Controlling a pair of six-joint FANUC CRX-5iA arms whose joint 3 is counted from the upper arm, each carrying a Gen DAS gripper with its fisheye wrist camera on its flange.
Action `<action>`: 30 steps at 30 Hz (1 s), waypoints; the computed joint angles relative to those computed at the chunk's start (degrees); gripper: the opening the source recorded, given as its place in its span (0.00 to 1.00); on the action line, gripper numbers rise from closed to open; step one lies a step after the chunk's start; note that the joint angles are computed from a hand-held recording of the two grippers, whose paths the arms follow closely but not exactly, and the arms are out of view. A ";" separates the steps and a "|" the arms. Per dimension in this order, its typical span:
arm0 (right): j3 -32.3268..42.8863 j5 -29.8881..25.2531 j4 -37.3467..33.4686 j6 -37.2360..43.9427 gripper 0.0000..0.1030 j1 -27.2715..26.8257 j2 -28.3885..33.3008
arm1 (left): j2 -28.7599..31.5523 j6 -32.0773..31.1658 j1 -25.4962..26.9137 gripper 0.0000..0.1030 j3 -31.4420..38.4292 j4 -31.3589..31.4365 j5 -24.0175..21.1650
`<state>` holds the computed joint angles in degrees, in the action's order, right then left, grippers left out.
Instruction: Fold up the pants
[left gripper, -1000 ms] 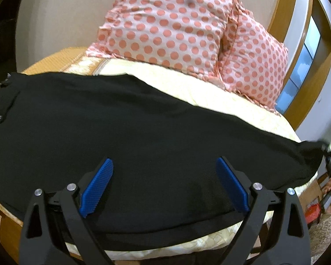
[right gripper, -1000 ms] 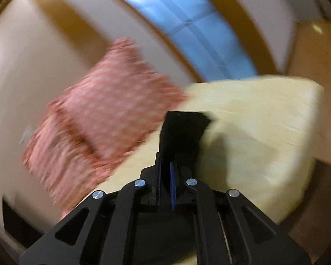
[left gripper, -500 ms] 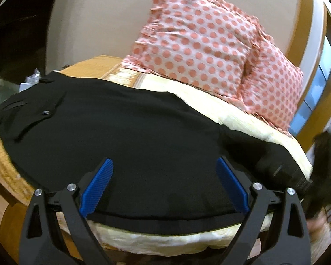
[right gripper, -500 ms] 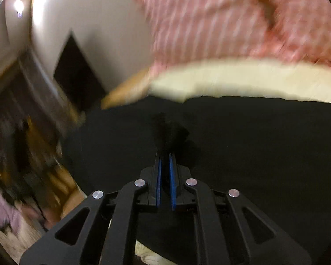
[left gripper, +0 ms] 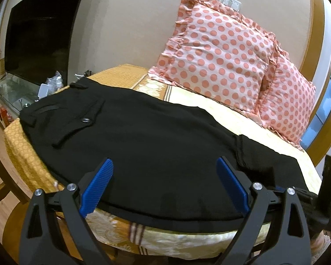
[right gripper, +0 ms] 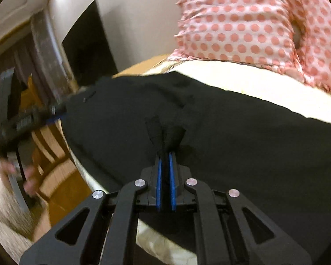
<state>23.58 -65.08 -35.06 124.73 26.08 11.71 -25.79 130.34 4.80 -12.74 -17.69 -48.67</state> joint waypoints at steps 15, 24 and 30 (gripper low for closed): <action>-0.97 4.49 -4.57 5.91 0.61 -0.71 -2.78 | -6.12 5.02 5.59 0.92 -1.29 -4.26 -6.57; -5.50 8.96 9.57 1.35 0.61 5.61 -2.17 | -14.07 -9.79 27.17 0.91 -11.65 17.76 -2.51; -1.75 4.60 4.93 -0.70 0.68 2.71 0.26 | -12.53 -26.84 39.46 0.86 -17.67 38.77 -1.52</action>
<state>21.83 -60.48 -30.14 124.03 28.79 11.96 -38.32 103.50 44.26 -30.40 21.07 -50.20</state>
